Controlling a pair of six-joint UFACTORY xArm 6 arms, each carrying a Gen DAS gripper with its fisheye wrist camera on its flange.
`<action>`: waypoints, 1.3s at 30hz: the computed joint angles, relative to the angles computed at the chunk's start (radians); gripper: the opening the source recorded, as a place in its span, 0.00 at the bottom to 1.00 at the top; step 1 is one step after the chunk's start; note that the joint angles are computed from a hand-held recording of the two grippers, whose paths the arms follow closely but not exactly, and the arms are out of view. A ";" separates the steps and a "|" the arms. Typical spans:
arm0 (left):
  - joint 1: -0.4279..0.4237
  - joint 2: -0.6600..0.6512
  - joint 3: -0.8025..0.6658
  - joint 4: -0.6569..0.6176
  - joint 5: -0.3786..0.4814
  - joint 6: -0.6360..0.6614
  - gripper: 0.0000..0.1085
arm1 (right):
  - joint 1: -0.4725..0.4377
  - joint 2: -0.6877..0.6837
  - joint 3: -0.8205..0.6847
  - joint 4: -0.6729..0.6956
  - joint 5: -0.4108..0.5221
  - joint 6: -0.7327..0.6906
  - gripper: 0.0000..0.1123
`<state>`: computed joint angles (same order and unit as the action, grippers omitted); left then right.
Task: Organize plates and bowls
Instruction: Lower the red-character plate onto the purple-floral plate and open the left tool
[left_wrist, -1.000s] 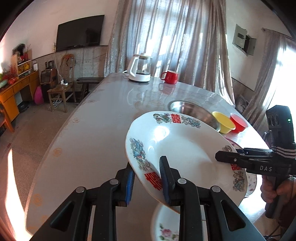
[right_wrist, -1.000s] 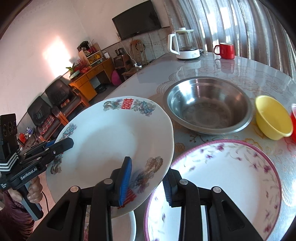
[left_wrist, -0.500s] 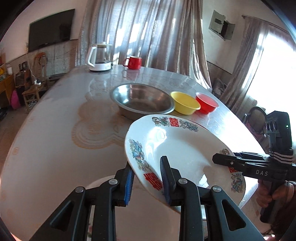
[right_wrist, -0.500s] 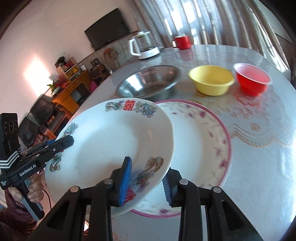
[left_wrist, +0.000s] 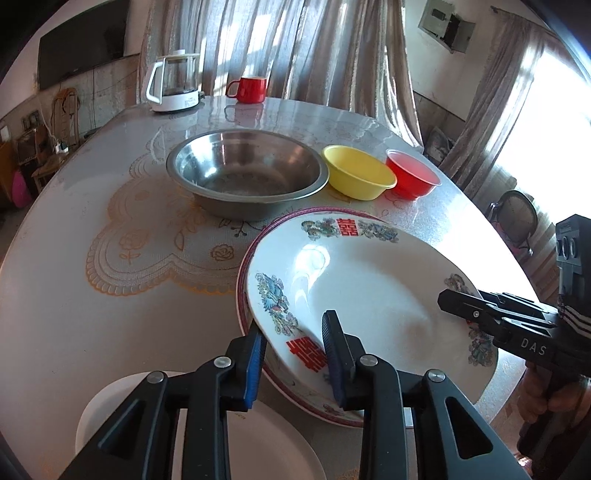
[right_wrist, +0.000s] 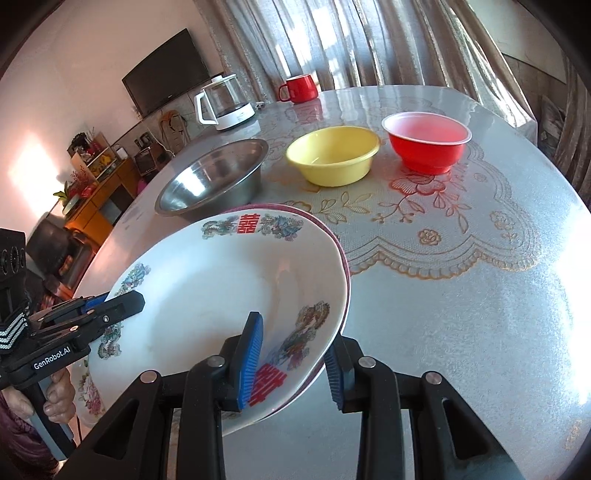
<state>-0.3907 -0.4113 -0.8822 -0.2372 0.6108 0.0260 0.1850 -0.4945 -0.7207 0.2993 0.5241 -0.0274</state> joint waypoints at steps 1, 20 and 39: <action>0.001 -0.003 0.004 0.004 -0.004 0.003 0.29 | 0.003 -0.003 0.002 -0.017 0.002 0.009 0.29; 0.015 -0.023 0.018 -0.126 0.038 0.123 0.28 | 0.006 -0.041 -0.008 -0.161 0.011 0.059 0.30; 0.017 0.010 0.001 -0.093 -0.006 0.083 0.41 | -0.018 0.228 -0.208 -0.180 -0.049 0.057 0.30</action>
<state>-0.3737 -0.4013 -0.8808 -0.3307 0.6048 0.1087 0.1669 -0.2669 -0.9283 0.1194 0.4746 0.0296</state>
